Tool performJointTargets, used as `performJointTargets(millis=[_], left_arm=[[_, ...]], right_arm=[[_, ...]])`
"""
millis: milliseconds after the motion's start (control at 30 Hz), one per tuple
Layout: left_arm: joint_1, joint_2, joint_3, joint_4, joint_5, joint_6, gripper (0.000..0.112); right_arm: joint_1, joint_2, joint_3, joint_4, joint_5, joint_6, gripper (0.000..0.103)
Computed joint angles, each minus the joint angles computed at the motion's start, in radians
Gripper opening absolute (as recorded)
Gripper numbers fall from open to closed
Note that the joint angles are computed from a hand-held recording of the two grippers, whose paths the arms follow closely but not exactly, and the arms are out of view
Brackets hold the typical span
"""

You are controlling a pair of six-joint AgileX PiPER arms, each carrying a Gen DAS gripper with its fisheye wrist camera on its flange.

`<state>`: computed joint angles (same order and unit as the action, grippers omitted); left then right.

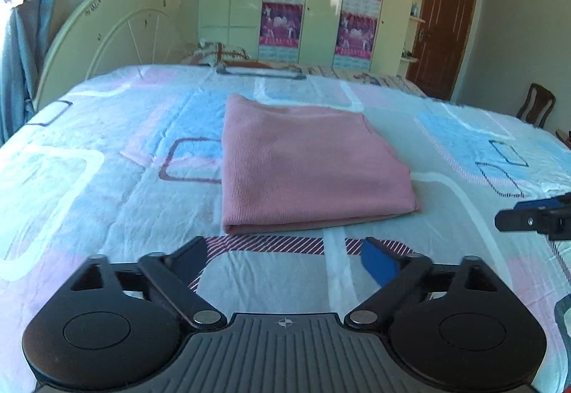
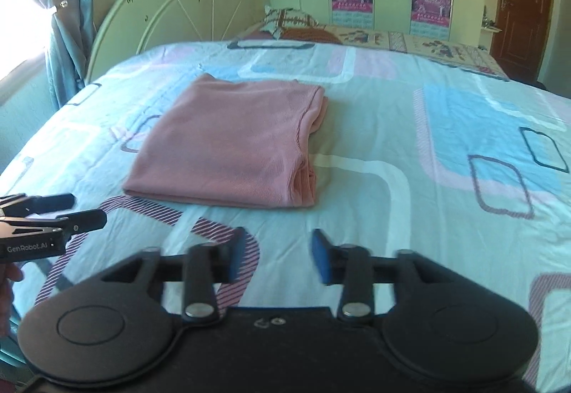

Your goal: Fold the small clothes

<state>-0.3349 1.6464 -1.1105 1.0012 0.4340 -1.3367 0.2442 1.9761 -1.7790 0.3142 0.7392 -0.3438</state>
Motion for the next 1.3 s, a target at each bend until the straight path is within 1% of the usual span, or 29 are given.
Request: performJointTargets(millis=[33,67,100,133,167,200,300,367,467,567,700,900,1300], left_arm=[[-0.032,-0.036,0.031,0.060,0.023,-0.066,0.096],[-0.058,-0.068,0.054,0.080,0.042,-0.093,0.097],[-0.090,-0.109,0.072,0.066,0.078,-0.086,0.100],[-0.121,-0.143,0.093,0.087,0.105,-0.109,0.103],[-0.150,-0.181,0.114,0.094,0.130,-0.118,0.103],[-0.180,-0.214,0.129,0.091,0.162,-0.120,0.103],[-0.285,-0.304,0.156,0.084,0.291,-0.138,0.103],[-0.367,-0.355,0.174,0.095,0.385,-0.169,0.103],[-0.467,-0.404,0.189,0.102,0.496,-0.198,0.103],[-0.530,-0.423,0.188,0.100,0.567,-0.210,0.103],[-0.593,-0.424,0.174,0.115,0.627,-0.234,0.103],[-0.664,-0.413,0.146,0.138,0.677,-0.248,0.103],[-0.723,-0.387,0.108,0.150,0.725,-0.254,0.103]], right_arm=[[0.002,-0.056,0.070,-0.006,-0.028,-0.001,0.058],[0.007,-0.117,0.142,-0.018,-0.062,0.005,0.072],[0.015,-0.171,0.208,-0.039,-0.102,0.023,0.083],[0.022,-0.219,0.265,-0.066,-0.137,0.045,0.101],[0.027,-0.270,0.322,-0.091,-0.164,0.061,0.102],[0.035,-0.309,0.357,-0.121,-0.169,0.086,0.103],[0.059,-0.405,0.442,-0.222,-0.182,0.196,0.103],[0.068,-0.469,0.501,-0.247,-0.195,0.239,0.103],[0.082,-0.543,0.570,-0.269,-0.211,0.284,0.103],[0.104,-0.591,0.606,-0.325,-0.209,0.341,0.103],[0.116,-0.637,0.630,-0.357,-0.196,0.363,0.103],[0.115,-0.701,0.659,-0.366,-0.198,0.365,0.103],[0.081,-0.748,0.686,-0.313,-0.222,0.308,0.103]])
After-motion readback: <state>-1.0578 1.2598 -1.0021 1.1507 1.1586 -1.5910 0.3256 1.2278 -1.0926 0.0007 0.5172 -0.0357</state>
